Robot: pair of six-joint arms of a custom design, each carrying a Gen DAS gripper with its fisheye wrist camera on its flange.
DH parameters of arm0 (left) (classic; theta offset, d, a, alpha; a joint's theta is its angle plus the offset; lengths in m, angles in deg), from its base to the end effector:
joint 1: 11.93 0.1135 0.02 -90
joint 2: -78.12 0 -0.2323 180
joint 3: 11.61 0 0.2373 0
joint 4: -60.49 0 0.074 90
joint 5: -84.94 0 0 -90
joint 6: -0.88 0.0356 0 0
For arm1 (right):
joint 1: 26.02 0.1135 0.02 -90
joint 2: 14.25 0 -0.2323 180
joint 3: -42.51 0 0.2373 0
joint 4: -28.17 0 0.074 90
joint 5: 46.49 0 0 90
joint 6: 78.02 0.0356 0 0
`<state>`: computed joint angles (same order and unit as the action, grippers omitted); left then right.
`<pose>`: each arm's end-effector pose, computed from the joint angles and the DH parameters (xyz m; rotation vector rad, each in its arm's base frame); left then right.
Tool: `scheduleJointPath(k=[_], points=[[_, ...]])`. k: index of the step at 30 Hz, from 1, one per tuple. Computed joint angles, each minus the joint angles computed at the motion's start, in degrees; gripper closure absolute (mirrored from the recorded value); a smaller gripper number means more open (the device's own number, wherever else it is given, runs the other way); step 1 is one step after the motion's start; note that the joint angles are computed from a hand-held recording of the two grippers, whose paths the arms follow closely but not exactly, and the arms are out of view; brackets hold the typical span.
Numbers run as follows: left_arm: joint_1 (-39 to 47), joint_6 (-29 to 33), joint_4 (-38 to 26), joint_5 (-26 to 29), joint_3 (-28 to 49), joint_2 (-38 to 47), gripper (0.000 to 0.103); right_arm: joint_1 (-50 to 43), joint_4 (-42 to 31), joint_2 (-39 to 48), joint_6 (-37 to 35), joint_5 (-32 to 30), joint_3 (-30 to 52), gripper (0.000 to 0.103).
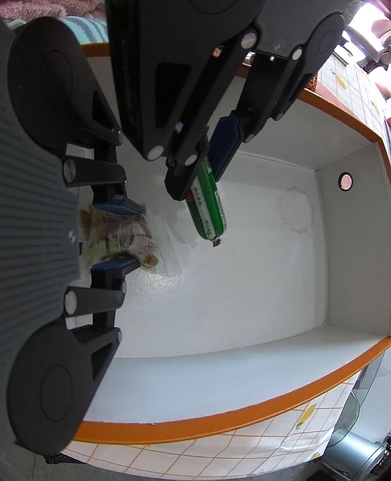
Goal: Organize snacks
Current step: 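Carry both snacks into the orange box and open both tools, then withdraw both tools from the box back over the snack pile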
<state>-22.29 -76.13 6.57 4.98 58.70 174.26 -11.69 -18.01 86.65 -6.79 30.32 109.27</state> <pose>0.2722 -0.0561 0.1338 0.6194 2.8828 -0.2529 0.2679 0.0768 0.1013 -0.8669 2.8161 0.3307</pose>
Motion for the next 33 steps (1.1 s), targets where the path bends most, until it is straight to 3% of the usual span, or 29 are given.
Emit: scheduleJointPath(k=[4,5,10,20,27,30,33], points=[[0.16,-0.05,-0.69,0.3,0.27,0.26,0.078,1.6,-1.71,-1.31,0.99,2.06,0.69,0.071],[0.13,0.04,-0.73,0.25,-0.05,-0.33,0.078,2.03,-2.04,-2.04,1.41,2.73,0.61,0.064],[0.92,1.06,-1.21,2.09,-2.59,-5.74,0.063,4.86,-4.19,-5.82,4.19,6.34,0.32,0.047],[9.61,7.43,-8.24,8.35,-9.03,-28.13,0.048,11.01,-8.0,-20.89,12.91,13.62,-4.6,0.04],[28.58,20.24,-18.58,15.57,-11.96,-43.81,0.039,22.26,-6.51,-40.26,33.53,20.0,-14.11,0.039],[42.04,30.19,-22.64,20.15,-12.95,-45.85,0.038,33.93,-4.68,-46.02,47.66,27.16,-18.01,0.039],[57.06,44.04,-26.93,24.77,-12.5,-43.2,0.036,46.17,-1.08,-45.97,60.94,35.25,-20.01,0.036]])
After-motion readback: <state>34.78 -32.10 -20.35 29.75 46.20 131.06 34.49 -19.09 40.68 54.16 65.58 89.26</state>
